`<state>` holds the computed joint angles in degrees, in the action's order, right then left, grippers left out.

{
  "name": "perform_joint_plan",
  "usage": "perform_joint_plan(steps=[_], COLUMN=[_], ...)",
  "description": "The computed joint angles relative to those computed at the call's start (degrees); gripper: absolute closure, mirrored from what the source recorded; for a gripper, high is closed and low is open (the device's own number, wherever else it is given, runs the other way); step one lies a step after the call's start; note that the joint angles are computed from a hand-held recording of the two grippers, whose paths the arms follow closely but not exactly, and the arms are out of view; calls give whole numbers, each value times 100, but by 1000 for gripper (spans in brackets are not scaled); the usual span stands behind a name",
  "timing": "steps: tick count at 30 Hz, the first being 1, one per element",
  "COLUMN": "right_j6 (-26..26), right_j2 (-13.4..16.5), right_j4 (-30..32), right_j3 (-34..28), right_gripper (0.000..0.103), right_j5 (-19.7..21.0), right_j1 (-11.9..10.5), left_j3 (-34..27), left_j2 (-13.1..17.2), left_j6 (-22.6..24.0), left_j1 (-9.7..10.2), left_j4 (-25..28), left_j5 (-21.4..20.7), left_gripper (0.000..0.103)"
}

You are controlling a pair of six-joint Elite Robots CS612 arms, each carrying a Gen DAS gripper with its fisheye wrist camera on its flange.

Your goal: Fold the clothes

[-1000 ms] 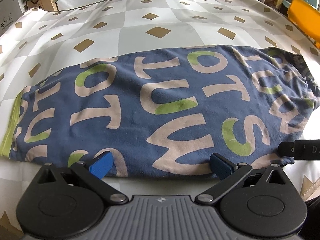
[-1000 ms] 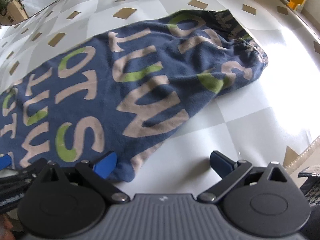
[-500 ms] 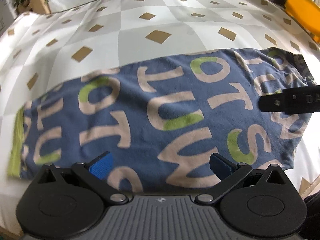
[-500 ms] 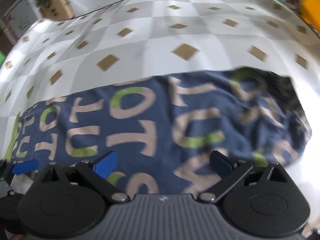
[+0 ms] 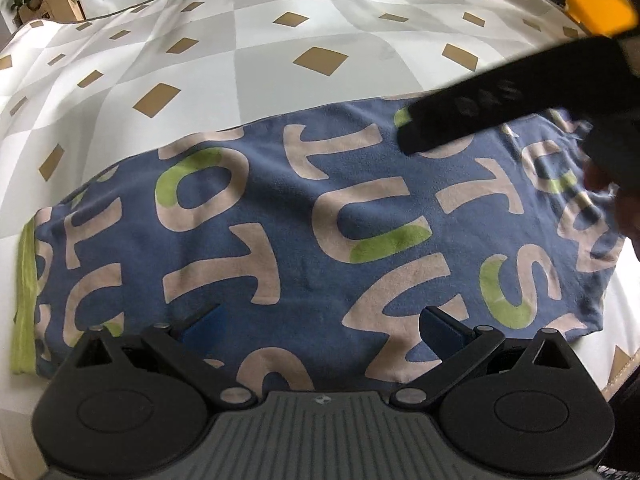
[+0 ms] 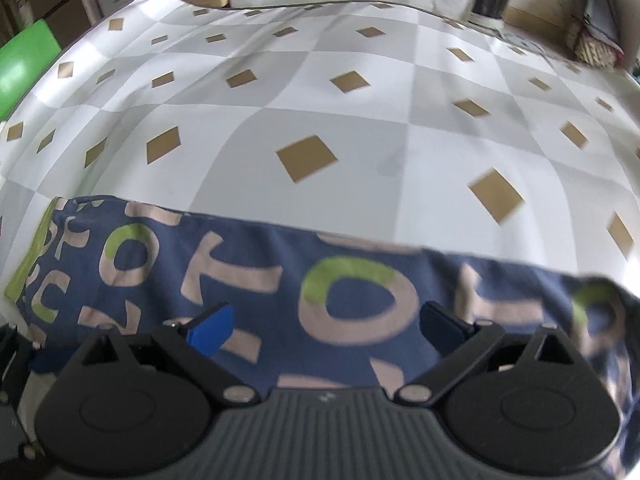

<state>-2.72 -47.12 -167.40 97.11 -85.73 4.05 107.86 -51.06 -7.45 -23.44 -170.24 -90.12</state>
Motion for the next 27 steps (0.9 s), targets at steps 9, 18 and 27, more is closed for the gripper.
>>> perform_joint_plan(steps=[9,18,27], right_j6=[-276,-589,-11], right_j2=[260,455,574], right_j4=[256,14,-172], right_j3=[-364,-486,-603], right_gripper=[4,5,3], right_j5=[208,-232,-517], right_j1=[64,199,161], left_j3=[-56,-21,48], left_j2=[46,30,-10], left_j6=[-87,83,23], left_j1=[67,-4,-4], left_j4=[53,110,126], left_j5=[-203,3,63], left_gripper=[0,0,0])
